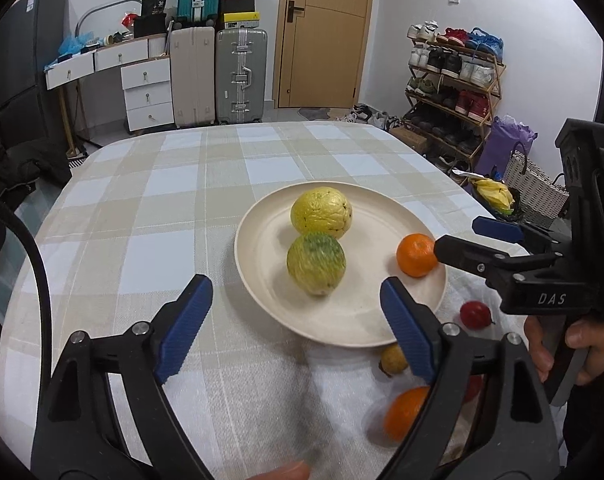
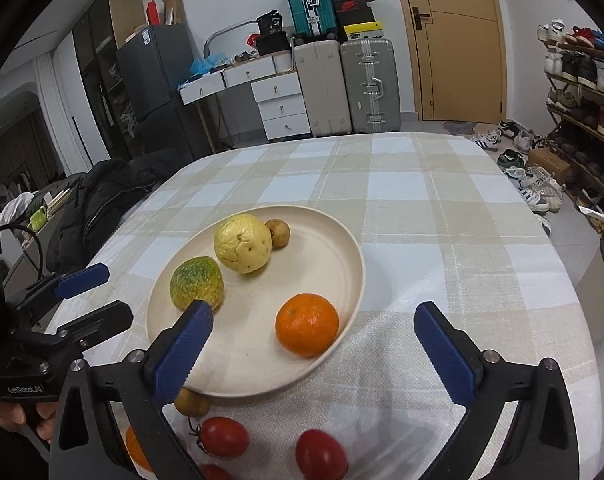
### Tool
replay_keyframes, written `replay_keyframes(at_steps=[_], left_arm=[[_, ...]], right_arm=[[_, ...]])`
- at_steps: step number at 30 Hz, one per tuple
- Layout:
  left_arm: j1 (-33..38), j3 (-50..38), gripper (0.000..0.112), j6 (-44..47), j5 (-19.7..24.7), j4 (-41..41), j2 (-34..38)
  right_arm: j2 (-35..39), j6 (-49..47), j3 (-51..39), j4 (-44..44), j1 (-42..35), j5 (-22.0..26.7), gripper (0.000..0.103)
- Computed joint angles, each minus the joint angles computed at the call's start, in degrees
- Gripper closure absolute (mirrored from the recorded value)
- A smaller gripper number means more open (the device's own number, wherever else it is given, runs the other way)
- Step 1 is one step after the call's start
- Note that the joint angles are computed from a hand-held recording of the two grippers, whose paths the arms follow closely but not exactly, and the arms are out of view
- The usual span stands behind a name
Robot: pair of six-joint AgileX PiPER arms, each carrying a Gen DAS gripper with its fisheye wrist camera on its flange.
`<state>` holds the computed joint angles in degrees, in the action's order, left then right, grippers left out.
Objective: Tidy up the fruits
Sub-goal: 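Open both grippers to set the green citrus and orange on the plate, then grasp the large orange with the left gripper while the right grasps a red tomato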
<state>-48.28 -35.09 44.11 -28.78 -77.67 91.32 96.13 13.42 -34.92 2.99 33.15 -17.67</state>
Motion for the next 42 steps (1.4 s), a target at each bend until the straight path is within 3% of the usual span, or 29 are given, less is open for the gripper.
replay_keyframes(at_steps=[4,10,14,22,24,26,30,35,39,42], left_arm=[[-3.82,3.27,0.010,-3.19,-3.16,0.64,-1.96],[-6.49,5.72,0.010,-3.94,-4.50,-1.93,-3.94],[-9.58,6.82,0.010,-2.15,-6.03,-5.84,-5.59],[-16.59,5.51,0.010,4.03,-9.75,-13.58,-6.86],[-17.33,4.99,0.010,4.33,-10.29,-13.88,-5.85],[-17.72,4.46,0.010,5.26,-10.07,-14.90,-5.16],[-17.64,3.51,0.010,7.61,-7.97,-15.36,-4.04],[-17.56,2.55,0.010,11.13,-7.25,-16.66,-2.96],[-15.95,2.48,0.010,11.97,-4.87,-16.84,-2.43],[-14.97,2.16,0.010,13.13,-3.23,-17.24,-1.76]], right_arm=[[-2.46,-4.14,2.14,3.36,0.20,1.14,0.000],[-6.40,3.53,6.69,-5.38,-1.62,1.13,0.000],[-8.29,3.25,9.04,-5.69,-1.81,1.87,0.000],[-11.52,-15.88,10.32,14.21,1.45,5.12,0.000],[-11.69,-15.37,10.54,13.43,1.55,5.46,0.000],[-11.55,-13.75,10.49,11.21,1.38,5.98,0.000],[-11.09,-20.30,10.20,16.34,1.45,7.05,0.000],[-10.07,-19.40,10.10,14.18,0.08,7.82,0.000],[-9.04,-23.67,9.74,17.72,-0.26,8.32,0.000],[-8.46,-20.80,9.58,14.36,-0.66,8.60,0.000]])
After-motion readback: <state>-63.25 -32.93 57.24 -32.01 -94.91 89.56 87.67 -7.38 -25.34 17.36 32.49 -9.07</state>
